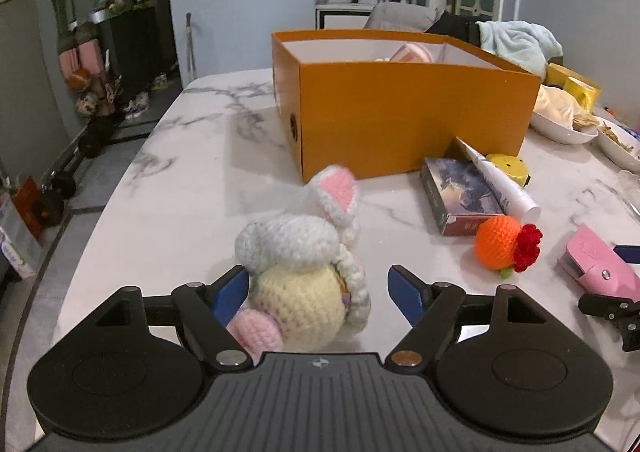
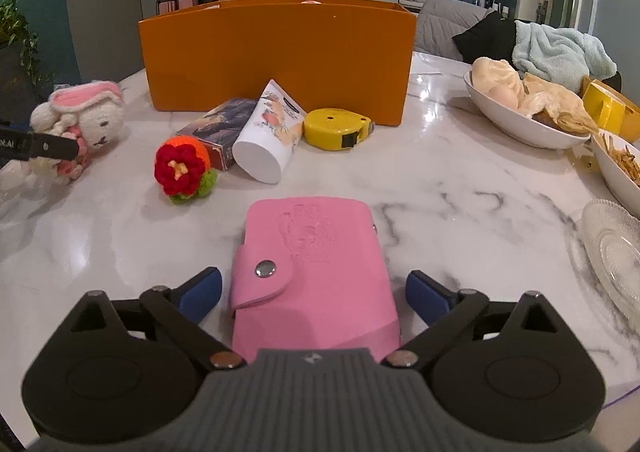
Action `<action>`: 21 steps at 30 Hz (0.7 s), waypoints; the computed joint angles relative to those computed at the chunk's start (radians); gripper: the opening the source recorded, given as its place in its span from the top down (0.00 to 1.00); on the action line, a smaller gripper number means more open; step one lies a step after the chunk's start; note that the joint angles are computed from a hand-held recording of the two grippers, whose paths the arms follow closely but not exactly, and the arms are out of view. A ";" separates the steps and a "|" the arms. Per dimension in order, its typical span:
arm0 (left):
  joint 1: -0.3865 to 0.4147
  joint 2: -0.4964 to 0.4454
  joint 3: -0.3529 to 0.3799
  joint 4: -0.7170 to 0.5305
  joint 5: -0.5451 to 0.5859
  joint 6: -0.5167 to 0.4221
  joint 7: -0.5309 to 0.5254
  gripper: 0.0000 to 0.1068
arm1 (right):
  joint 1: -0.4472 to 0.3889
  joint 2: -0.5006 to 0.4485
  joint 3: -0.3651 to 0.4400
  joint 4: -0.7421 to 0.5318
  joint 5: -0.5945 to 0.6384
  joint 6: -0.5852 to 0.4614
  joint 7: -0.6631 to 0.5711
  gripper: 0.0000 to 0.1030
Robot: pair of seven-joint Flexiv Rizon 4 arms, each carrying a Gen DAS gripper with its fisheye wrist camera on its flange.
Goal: Organize objects
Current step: 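Lift the white bunny and pink wallet and carry them toward the orange box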
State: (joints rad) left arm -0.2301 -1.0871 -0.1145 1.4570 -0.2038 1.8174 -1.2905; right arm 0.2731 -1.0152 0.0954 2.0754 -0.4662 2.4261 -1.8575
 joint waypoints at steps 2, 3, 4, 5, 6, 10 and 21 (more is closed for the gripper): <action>-0.033 -0.010 0.045 -0.031 -0.017 -0.028 0.004 0.15 | -0.003 -0.003 0.002 -0.002 -0.004 0.004 0.000 0.04; -0.039 -0.017 0.053 -0.045 -0.019 -0.038 0.009 0.15 | -0.003 -0.005 0.002 -0.003 -0.005 0.005 0.000 0.04; -0.050 -0.024 0.067 -0.060 -0.024 -0.050 0.010 0.15 | -0.003 -0.006 0.002 -0.003 -0.004 0.006 0.000 0.03; -0.071 -0.033 0.096 -0.076 -0.035 -0.060 0.006 0.15 | -0.004 -0.005 0.001 -0.003 -0.009 0.005 -0.001 0.03; -0.087 -0.042 0.118 -0.090 -0.041 -0.062 0.004 0.14 | -0.004 -0.005 0.001 -0.004 -0.010 0.004 -0.001 0.03; -0.136 -0.074 0.193 -0.145 -0.061 -0.093 -0.005 0.14 | -0.009 -0.002 0.002 -0.010 -0.022 -0.016 0.008 0.01; -0.045 -0.098 0.072 -0.174 -0.032 -0.136 -0.018 0.14 | -0.020 0.005 0.006 -0.012 -0.049 -0.044 0.008 0.01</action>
State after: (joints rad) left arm -0.2748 -1.1856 -0.0429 1.2834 -0.2356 1.6810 -1.3084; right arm 0.2533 -1.0107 0.1013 2.0629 -0.5149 2.3816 -1.8497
